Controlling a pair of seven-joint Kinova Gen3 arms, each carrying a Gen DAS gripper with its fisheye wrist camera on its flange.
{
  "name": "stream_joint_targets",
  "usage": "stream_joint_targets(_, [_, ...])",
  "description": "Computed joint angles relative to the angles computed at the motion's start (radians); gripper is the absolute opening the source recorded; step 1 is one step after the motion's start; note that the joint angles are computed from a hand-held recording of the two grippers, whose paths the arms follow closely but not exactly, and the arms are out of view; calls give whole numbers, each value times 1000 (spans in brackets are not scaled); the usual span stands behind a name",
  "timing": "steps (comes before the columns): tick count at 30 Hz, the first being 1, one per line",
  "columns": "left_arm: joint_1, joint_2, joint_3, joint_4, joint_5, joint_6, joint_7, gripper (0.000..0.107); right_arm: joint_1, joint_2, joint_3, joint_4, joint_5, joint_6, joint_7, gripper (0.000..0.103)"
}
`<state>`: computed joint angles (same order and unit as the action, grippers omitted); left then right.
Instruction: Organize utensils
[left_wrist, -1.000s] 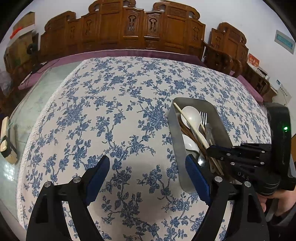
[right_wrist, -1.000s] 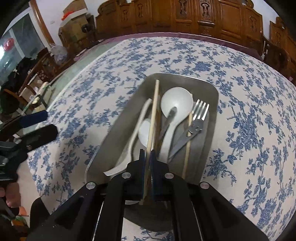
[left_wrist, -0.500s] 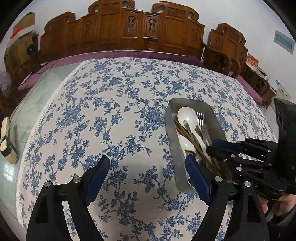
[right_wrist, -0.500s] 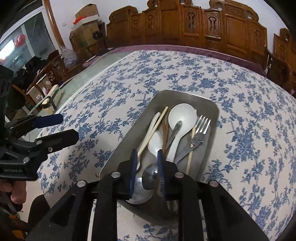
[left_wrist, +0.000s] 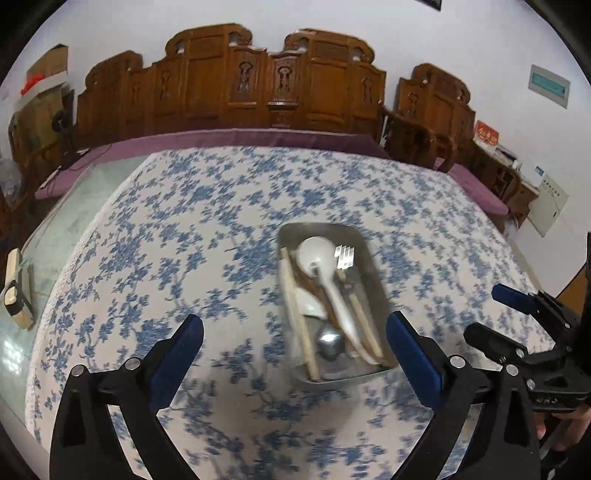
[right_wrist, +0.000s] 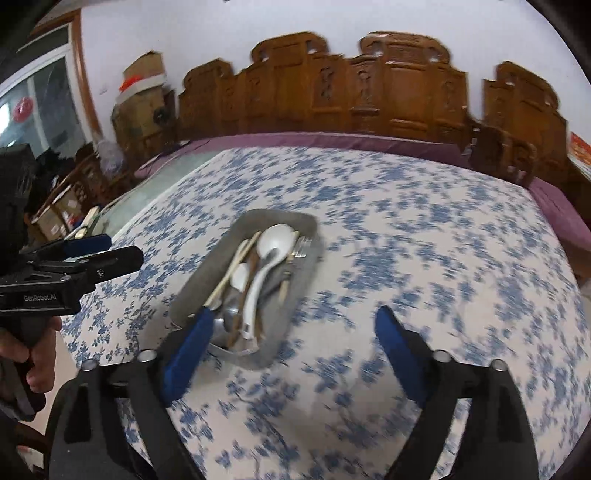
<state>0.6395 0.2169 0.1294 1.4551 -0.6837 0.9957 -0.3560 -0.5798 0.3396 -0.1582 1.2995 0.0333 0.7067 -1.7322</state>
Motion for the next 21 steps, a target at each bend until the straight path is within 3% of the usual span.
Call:
stream_joint_targets(4, [68,26,7,-36,-74,21,60,95,10,-91,22,117,36,-76,-43,100])
stream_joint_targets(10, [216,97,1,-133,-212,134,120,95,42,-190,22,226,90,-134,-100,100])
stream_joint_targets(21, [361,167,-34,-275,-248,254,124,95,122,-306,-11,342,64,-187,-111,100])
